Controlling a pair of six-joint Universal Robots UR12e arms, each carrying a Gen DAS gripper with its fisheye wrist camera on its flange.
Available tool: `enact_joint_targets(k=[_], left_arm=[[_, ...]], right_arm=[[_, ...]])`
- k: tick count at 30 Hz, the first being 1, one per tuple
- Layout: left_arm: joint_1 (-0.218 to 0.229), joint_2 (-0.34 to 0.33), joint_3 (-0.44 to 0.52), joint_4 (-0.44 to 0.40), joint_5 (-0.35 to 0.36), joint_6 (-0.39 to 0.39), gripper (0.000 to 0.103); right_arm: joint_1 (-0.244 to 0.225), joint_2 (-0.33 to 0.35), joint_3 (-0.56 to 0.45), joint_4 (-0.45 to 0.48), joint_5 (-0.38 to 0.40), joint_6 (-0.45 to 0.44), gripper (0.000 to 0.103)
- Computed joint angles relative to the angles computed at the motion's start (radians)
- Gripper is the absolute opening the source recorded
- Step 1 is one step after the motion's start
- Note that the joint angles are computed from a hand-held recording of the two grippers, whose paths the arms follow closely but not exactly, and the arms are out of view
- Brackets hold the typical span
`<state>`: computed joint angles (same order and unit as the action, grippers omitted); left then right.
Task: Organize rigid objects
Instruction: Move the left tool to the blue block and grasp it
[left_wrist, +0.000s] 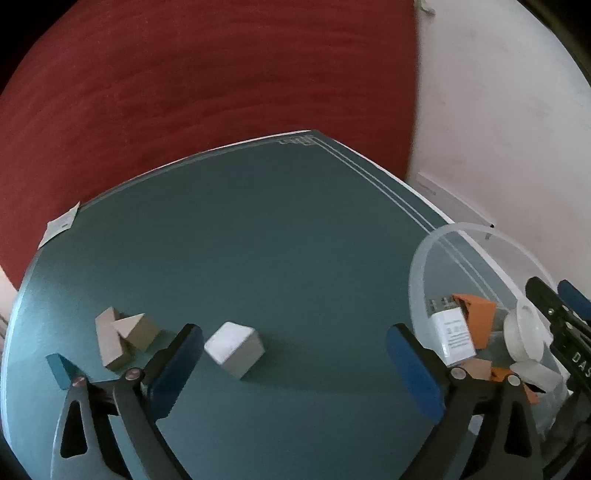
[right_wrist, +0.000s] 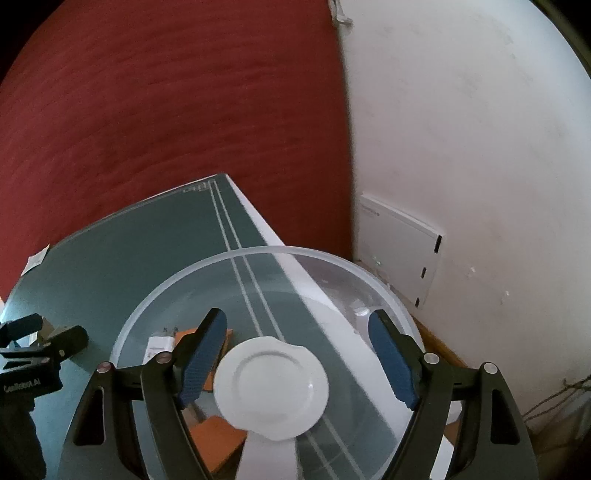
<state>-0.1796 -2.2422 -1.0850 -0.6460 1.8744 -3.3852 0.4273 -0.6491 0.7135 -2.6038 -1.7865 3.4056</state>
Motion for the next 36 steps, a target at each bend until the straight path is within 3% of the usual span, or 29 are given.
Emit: enact_joint_targets(k=[23, 36], left_arm=[[0.038, 0.084, -0.140, 0.061, 0.042, -0.089, 0.102], [0.079, 0.160, -0.253, 0.077, 0.098, -0.218, 0.102]], right_arm=[[0.043, 0.048, -0.097, 0.023, 0.043, -0.046, 0.080], [0.072, 0.098, -0.198, 0.052, 0.136, -0.086, 0.081]])
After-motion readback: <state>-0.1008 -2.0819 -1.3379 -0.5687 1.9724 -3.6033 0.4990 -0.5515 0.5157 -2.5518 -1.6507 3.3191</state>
